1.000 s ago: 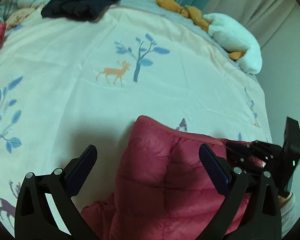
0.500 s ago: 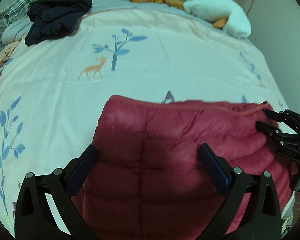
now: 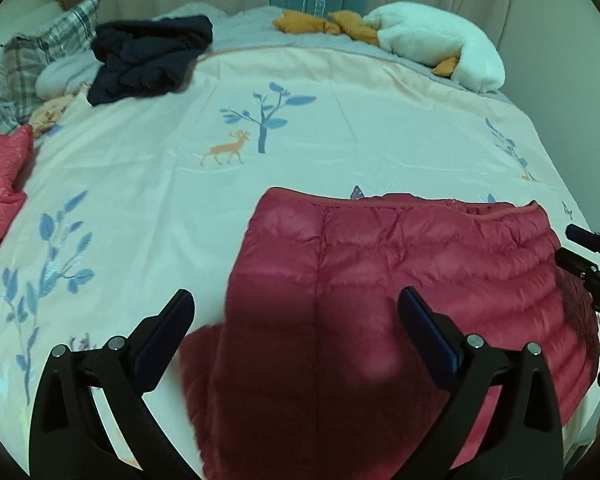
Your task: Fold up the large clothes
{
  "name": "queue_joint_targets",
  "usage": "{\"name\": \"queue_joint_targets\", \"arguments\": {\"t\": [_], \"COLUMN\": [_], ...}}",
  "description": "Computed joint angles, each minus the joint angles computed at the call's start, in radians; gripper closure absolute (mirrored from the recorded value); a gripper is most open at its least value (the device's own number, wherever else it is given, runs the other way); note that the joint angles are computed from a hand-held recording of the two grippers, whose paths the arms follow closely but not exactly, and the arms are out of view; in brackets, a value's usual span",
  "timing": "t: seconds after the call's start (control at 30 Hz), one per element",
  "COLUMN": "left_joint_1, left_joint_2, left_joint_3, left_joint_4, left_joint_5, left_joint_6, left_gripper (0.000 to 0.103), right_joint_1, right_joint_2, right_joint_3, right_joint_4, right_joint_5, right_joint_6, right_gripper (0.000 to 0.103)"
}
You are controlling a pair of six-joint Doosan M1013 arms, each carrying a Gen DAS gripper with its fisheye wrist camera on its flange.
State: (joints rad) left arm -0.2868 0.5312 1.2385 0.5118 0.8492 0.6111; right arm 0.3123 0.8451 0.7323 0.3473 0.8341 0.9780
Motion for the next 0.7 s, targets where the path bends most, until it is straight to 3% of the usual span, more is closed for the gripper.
{"name": "queue_joint_targets", "arguments": {"t": [0.23,0.3,0.43,0.5,0.53,0.7], "left_joint_1": [-0.058,-0.078,-0.103,-0.104,-0.105,-0.088], "left_joint_2": [-0.078,-0.092,-0.105,-0.105,-0.094,-0.078], "left_joint_3": [0.129,0.161,0.205,0.214,0.203,0.199], "left_joint_4": [0.205,0.262,0.312,0.267,0.240,0.128], "left_joint_5": [-0.031,-0.024,-0.027,-0.047,-0.023,-0.034], "left_joint_6": [-0.189,-0.243,-0.321,-0.302,-0.274,-0.222], "left_gripper": [0.001,0.001,0.001,0.001,0.001,0.001], "right_joint_1": [-0.042,-0.052,-0.064,-0.066,-0.063,-0.069], "right_joint_2": [-0.152,-0.174,-0.201,-0.193,-0.187,-0.174], "right_joint_3": [0.287,0.337,0.407,0.407,0.403,0.399], "right_joint_4": [0.116,0.132,0.141,0.096,0.050,0.078], "right_joint_5": [-0.208,-0.235,-0.267,-0.232,-0.221,-0.192], "right_joint_6": [-0.008,0.008,0.030,0.090,0.134,0.139], "right_gripper": [0.032,0.032,0.032,0.031,0.031,0.031]}}
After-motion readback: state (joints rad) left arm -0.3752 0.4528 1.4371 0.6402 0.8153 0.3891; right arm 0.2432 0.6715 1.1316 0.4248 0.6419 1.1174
